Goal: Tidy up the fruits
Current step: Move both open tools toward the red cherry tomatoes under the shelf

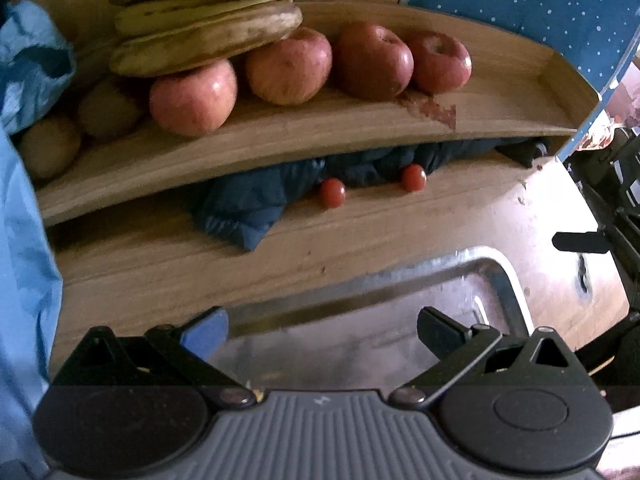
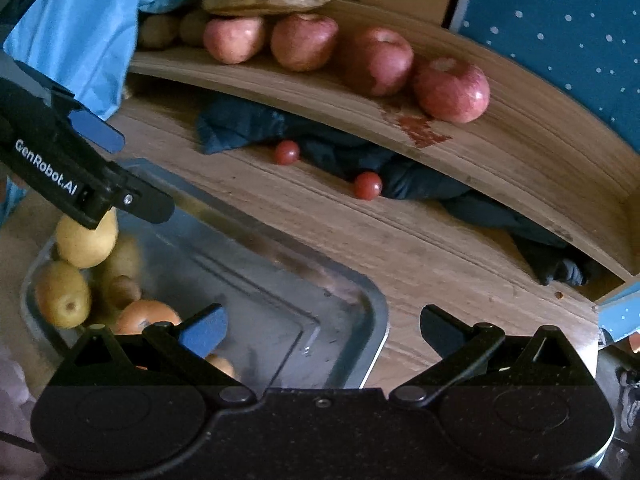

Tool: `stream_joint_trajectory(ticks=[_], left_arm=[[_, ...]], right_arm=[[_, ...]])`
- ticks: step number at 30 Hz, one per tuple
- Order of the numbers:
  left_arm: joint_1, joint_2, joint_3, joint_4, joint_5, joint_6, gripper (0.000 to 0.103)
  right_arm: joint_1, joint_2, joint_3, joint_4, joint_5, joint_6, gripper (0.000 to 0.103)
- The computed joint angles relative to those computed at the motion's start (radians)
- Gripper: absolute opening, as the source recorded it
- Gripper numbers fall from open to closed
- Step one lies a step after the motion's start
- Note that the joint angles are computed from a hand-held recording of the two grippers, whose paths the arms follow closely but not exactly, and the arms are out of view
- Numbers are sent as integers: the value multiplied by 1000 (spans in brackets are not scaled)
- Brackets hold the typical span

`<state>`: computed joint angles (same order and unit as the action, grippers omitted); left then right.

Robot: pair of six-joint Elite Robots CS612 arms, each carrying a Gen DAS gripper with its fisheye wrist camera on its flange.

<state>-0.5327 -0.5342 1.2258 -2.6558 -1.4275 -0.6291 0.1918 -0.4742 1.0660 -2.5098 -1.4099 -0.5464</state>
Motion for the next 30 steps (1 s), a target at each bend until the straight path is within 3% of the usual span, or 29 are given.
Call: stream_joint_trajectory(ticks=[6,12,20,30], left_arm=[[-3,53,-77,-1,45,-67,103],[6,104,-160,23,45,-143,103],[17,156,-241,60,35,-157,103],[19,187,-283,71,42,-174,103]], right_arm=[[-2,38,-58,23,-19,28,102],[-4,82,-115,-3,-12,68,102],[-6,145,-217,-9,7,101,102],[-8,194,-290,7,24,118,90]])
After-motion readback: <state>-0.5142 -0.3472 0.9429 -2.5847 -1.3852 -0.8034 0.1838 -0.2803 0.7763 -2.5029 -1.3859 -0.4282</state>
